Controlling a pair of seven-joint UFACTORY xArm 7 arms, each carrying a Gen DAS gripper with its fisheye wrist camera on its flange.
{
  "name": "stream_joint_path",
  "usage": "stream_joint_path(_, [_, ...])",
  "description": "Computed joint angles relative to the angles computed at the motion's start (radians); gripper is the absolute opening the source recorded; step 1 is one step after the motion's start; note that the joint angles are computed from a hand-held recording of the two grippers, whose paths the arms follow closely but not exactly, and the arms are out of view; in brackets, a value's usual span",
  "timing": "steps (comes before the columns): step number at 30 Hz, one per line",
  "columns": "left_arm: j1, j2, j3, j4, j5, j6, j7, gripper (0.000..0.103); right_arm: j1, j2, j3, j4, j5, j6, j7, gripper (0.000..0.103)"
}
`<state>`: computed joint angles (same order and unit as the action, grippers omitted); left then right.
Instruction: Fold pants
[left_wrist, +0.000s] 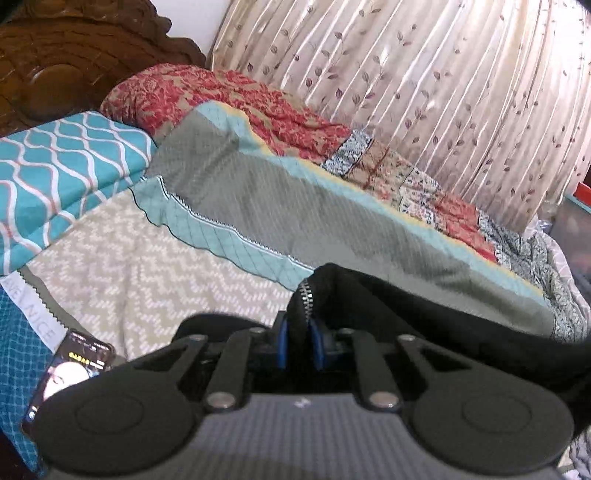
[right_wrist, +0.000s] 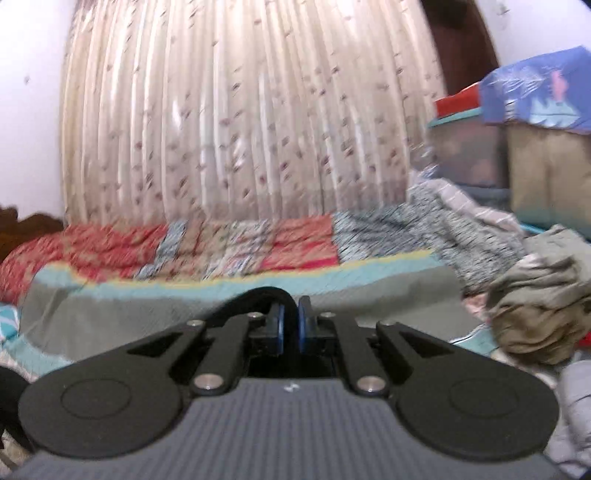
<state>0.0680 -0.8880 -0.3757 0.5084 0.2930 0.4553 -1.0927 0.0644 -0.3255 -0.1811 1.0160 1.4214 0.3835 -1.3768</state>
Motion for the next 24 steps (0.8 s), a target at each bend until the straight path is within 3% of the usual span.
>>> stream_joint_path(2, [-0.004,0.004,-0.010,0.014,0.002,-0.001,0.000,0.012,-0.013,-0.018,-0.012,0.000,-0.037,0.022,0.010,0.010])
stream_joint_path(8, [-0.025,0.146,-0.047,0.112,0.023,-0.060,0.041,0.012,0.031,-0.049,-0.002,0.034,-0.035,-0.039,0.001,0.010])
stream_joint_path(11, [-0.131,0.286,-0.032,0.154,-0.006,-0.139,0.103,0.012,0.074,-0.022,-0.004,0.109,0.009,-0.072,-0.071,0.010])
stream_joint_path(14, [-0.313,0.437,0.020,0.179,-0.079,-0.256,0.206,0.013,0.092,0.003,0.000,0.193,-0.020,0.033,-0.059,0.010])
stream_joint_path(17, [-0.533,0.543,0.113,0.200,-0.200,-0.296,0.371,0.020,0.114,-0.018,0.015,0.196,-0.078,0.164,-0.021,0.011])
stream_joint_path(18, [-0.566,0.553,0.121,0.195,-0.224,-0.298,0.408,0.020,0.123,-0.031,0.015,0.181,-0.098,0.220,-0.004,0.014])
stream_joint_path(21, [-0.557,0.486,0.085,0.128,-0.201,-0.270,0.453,0.022,0.138,-0.087,0.002,0.093,-0.219,0.437,0.025,0.016])
stream_joint_path(24, [-0.613,0.318,0.157,-0.014,-0.266,-0.226,0.531,0.025,0.126,-0.153,0.000,-0.054,-0.375,0.578,0.006,0.023])
